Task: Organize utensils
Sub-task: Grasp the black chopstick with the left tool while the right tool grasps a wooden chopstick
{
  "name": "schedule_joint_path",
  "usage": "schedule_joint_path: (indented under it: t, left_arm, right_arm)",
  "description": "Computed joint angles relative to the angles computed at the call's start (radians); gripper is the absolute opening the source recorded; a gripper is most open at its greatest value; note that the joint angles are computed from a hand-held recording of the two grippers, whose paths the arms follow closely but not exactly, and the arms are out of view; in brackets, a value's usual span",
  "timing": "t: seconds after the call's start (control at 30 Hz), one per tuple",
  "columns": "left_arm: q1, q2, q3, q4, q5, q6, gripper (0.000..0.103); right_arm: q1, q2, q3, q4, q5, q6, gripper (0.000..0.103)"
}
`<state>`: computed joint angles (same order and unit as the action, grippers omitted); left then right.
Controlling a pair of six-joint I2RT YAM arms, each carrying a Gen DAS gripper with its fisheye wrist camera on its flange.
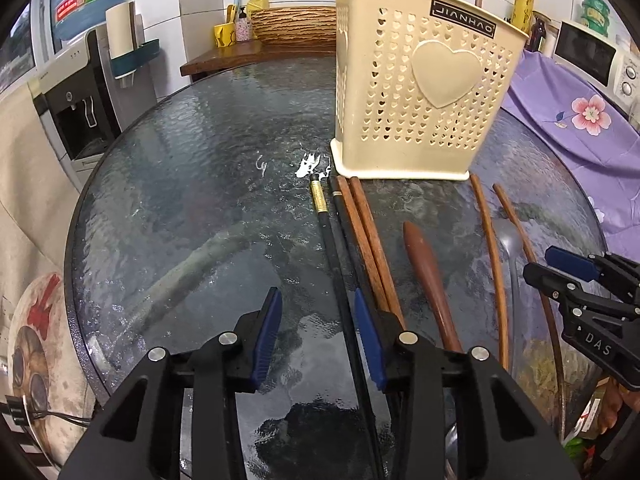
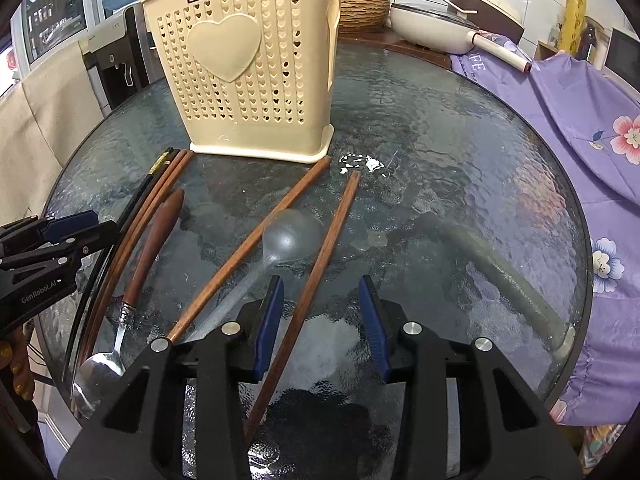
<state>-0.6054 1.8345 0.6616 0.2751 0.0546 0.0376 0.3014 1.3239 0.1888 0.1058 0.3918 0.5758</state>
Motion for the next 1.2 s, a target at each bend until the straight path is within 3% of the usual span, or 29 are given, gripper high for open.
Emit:
schedule_joint_path:
  t: [0.13, 0.3, 0.73, 1.07, 1.2]
  left_arm:
    - [-0.022, 0.017, 0.015, 0.002, -0.036, 0.008, 0.037]
    - [-0.017, 0.061, 0.099, -0.047, -0.034, 0.021, 0.035]
    - [-0.007, 0.143, 0.257, -0.146, -0.022, 0.036, 0.03]
    - [-0.011, 0.181, 0.322, -0.176, -0.032, 0.039, 0.02]
    - [-0.026, 0.186, 0.329, -0.177, -0.045, 0.044, 0.013]
  right_arm:
    - [-0.017, 0.012, 0.004, 0.01, 0.005, -0.016, 0.038]
    - [-0.117, 0.011, 0.014, 0.025, -0.07, -0.087, 0.029]
    - [-0.271, 0.12, 0.128, 0.015, -0.168, -0.196, 0.026]
    - [-0.316, 0.194, 0.199, 0.008, -0.186, -0.225, 0.012]
    - [-0.301, 0.198, 0.199, 0.012, -0.173, -0.221, 0.011]
